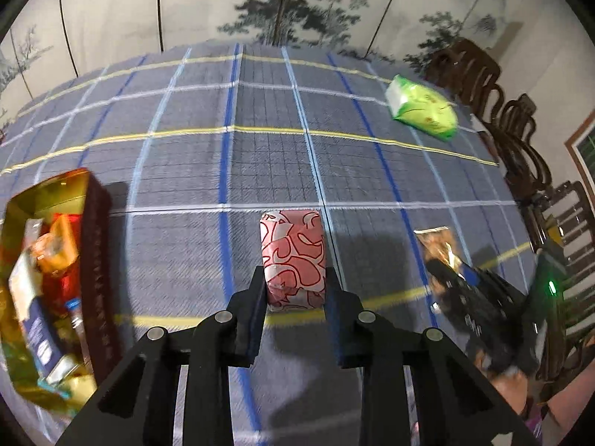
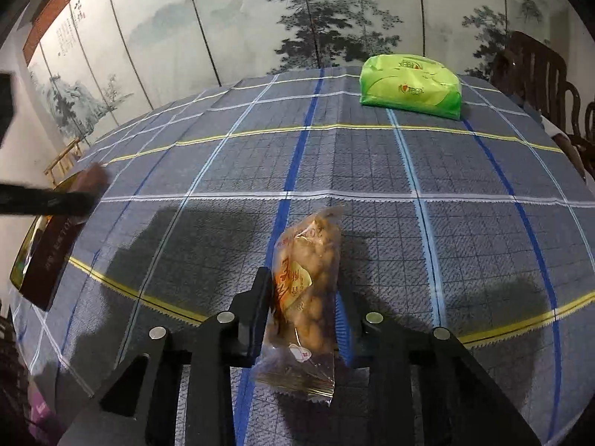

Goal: Organize snacks
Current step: 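Carry the pink candy box into the tin and open the left gripper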

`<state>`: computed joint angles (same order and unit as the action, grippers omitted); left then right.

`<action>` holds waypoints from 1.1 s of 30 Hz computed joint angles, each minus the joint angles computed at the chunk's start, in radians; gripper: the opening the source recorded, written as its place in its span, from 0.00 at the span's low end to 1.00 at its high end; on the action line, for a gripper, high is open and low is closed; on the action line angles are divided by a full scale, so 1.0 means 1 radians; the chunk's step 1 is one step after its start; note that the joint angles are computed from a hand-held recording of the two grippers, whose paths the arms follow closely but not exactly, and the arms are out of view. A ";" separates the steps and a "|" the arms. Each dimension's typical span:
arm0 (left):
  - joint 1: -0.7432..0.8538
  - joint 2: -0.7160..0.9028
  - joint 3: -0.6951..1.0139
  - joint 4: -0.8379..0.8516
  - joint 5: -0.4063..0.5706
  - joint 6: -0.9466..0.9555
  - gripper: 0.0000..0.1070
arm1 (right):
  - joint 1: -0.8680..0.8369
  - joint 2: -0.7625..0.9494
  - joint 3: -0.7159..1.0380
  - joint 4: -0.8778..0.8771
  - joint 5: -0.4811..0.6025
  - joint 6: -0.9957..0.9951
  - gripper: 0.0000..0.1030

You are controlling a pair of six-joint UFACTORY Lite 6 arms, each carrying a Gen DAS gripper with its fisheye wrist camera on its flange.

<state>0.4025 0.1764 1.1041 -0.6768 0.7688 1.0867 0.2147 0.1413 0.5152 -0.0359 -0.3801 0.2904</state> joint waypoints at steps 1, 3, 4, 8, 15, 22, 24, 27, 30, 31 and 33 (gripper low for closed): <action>0.014 -0.029 -0.020 -0.014 0.005 0.027 0.23 | -0.005 -0.009 -0.008 -0.029 -0.003 0.038 0.29; 0.083 -0.088 -0.056 -0.037 0.052 0.102 0.23 | 0.005 -0.024 -0.025 -0.033 -0.007 0.072 0.28; 0.126 -0.109 -0.065 -0.047 0.088 0.138 0.23 | 0.018 -0.029 -0.031 -0.006 -0.009 0.062 0.28; 0.249 -0.149 -0.080 -0.063 0.173 0.232 0.23 | 0.094 -0.046 -0.048 0.215 -0.026 -0.078 0.27; 0.486 -0.099 -0.019 -0.060 0.282 0.376 0.23 | 0.137 -0.042 -0.046 0.402 -0.046 -0.212 0.27; 0.695 0.049 0.123 -0.068 0.277 0.531 0.23 | 0.148 -0.039 -0.037 0.461 -0.037 -0.256 0.27; 0.721 0.100 0.176 -0.064 0.269 0.542 0.23 | 0.150 -0.038 -0.036 0.468 -0.037 -0.261 0.27; 0.753 0.194 0.280 -0.057 0.273 0.532 0.23 | 0.153 -0.038 -0.036 0.475 -0.037 -0.266 0.27; 0.762 0.252 0.345 -0.063 0.268 0.524 0.23 | 0.155 -0.039 -0.036 0.483 -0.037 -0.274 0.27; 0.761 0.274 0.371 -0.069 0.270 0.520 0.23 | 0.155 -0.039 -0.036 0.483 -0.037 -0.274 0.27; 0.746 0.296 0.403 -0.080 0.256 0.512 0.23 | 0.155 -0.038 -0.035 0.484 -0.036 -0.275 0.27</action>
